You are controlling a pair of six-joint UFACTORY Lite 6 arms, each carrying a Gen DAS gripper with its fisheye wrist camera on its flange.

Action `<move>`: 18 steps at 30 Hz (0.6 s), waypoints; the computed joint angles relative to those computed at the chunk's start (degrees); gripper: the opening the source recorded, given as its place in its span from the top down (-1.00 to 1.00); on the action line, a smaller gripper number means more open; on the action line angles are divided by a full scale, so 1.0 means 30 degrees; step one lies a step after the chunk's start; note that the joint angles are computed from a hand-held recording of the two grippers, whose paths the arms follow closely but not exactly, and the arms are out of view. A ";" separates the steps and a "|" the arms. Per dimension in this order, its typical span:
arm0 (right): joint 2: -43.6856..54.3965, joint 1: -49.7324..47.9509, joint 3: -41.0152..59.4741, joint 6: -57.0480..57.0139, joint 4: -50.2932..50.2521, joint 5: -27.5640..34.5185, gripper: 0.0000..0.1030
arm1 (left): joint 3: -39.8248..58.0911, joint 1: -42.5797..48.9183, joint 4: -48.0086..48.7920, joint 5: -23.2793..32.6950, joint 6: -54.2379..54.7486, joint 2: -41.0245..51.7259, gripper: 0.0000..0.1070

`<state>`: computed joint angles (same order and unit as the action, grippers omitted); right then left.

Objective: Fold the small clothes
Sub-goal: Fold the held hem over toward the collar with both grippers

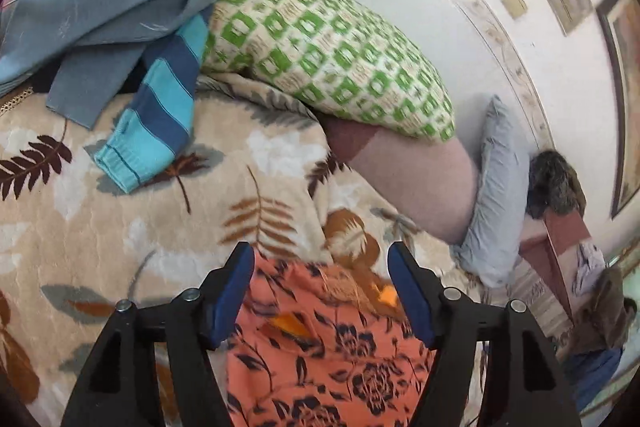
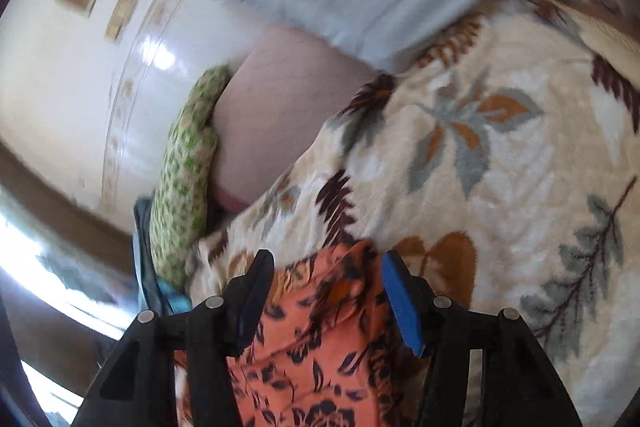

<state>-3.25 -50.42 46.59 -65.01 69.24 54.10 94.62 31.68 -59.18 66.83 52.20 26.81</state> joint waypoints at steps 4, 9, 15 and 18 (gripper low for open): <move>-0.3109 0.7082 -0.2134 0.3437 -0.3652 -0.3004 -0.16 | -0.7995 -0.0978 0.2457 -0.0639 0.3620 -0.5040 -0.31; -0.0487 1.5297 -0.2409 0.6633 -0.4564 -0.8673 -0.04 | -1.1951 -0.3483 0.5161 -0.5259 0.3498 -0.5764 -0.30; 0.5103 1.6568 0.2508 0.8760 -0.5673 -1.1699 0.00 | -0.0583 -0.5522 0.5788 -0.2413 -0.3653 0.2405 -0.31; 0.7287 1.5756 0.5826 1.0301 -0.6824 -1.2002 0.01 | 0.5413 -0.6198 0.5821 -0.2112 -0.6826 0.6097 -0.31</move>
